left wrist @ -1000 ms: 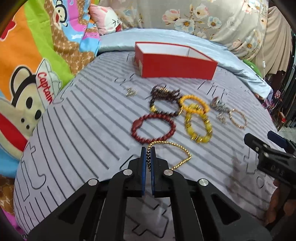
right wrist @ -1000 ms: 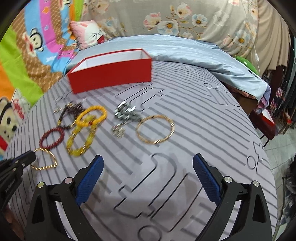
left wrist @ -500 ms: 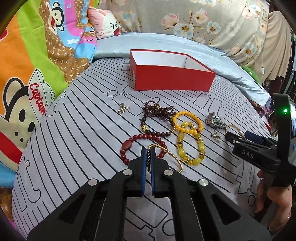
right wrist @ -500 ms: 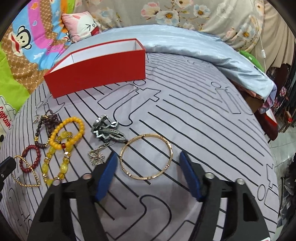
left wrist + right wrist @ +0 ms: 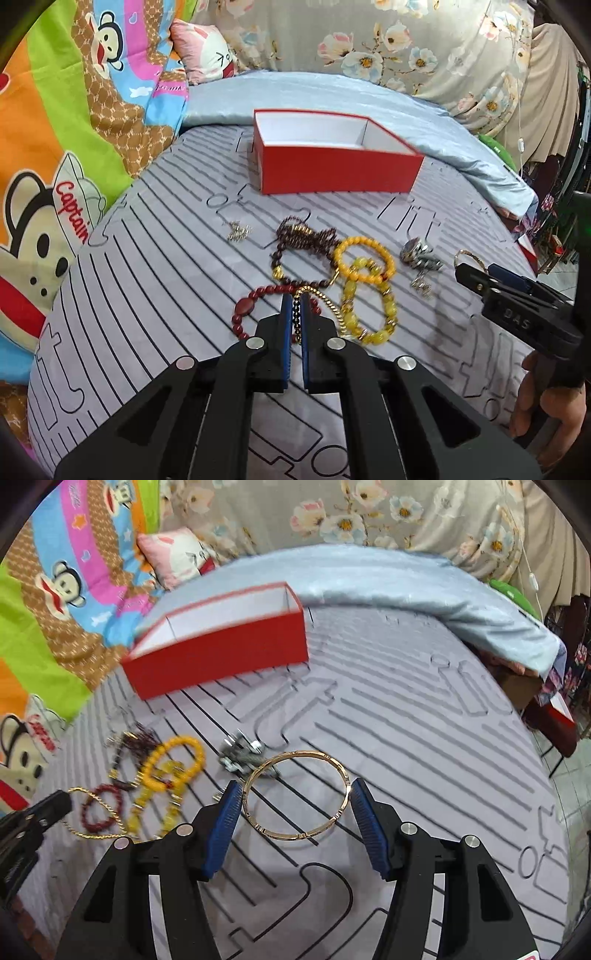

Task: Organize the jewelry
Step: 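Grasp the thin gold bead bracelet with the left tool while the right tool grasps the gold bangle, then carry both held bracelets into the red box and open both tools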

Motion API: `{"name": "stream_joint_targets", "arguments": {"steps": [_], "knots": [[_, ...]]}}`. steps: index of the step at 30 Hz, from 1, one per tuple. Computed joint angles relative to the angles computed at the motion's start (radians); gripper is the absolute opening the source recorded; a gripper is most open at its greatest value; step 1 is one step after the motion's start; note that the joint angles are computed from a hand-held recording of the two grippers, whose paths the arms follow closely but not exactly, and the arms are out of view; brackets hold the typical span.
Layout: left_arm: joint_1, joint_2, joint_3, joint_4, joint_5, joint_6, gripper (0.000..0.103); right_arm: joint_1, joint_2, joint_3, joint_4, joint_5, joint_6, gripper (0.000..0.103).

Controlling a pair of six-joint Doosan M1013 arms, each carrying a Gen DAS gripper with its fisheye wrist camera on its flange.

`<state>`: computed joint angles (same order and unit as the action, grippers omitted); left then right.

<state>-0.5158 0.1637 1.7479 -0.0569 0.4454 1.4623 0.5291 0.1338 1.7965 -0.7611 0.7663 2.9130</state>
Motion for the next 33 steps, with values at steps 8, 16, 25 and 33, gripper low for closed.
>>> {"name": "stream_joint_targets", "arguments": {"steps": [8,16,25,33], "knots": [[0.004,-0.011,-0.048,-0.089,-0.027,0.084,0.004,0.004,-0.042,-0.024,-0.047,-0.048,0.004,0.058],[0.013,0.033,-0.176,-0.143,-0.035,0.155,0.004,-0.046,-0.036,-0.092,-0.011,-0.119,-0.089,0.059],[0.026,0.176,-0.382,-0.108,0.014,0.150,0.004,-0.129,0.073,-0.257,0.089,-0.117,-0.294,0.059],[0.040,0.333,-0.576,-0.084,0.109,0.129,0.004,-0.201,0.223,-0.428,0.282,-0.077,-0.540,0.059]]}}
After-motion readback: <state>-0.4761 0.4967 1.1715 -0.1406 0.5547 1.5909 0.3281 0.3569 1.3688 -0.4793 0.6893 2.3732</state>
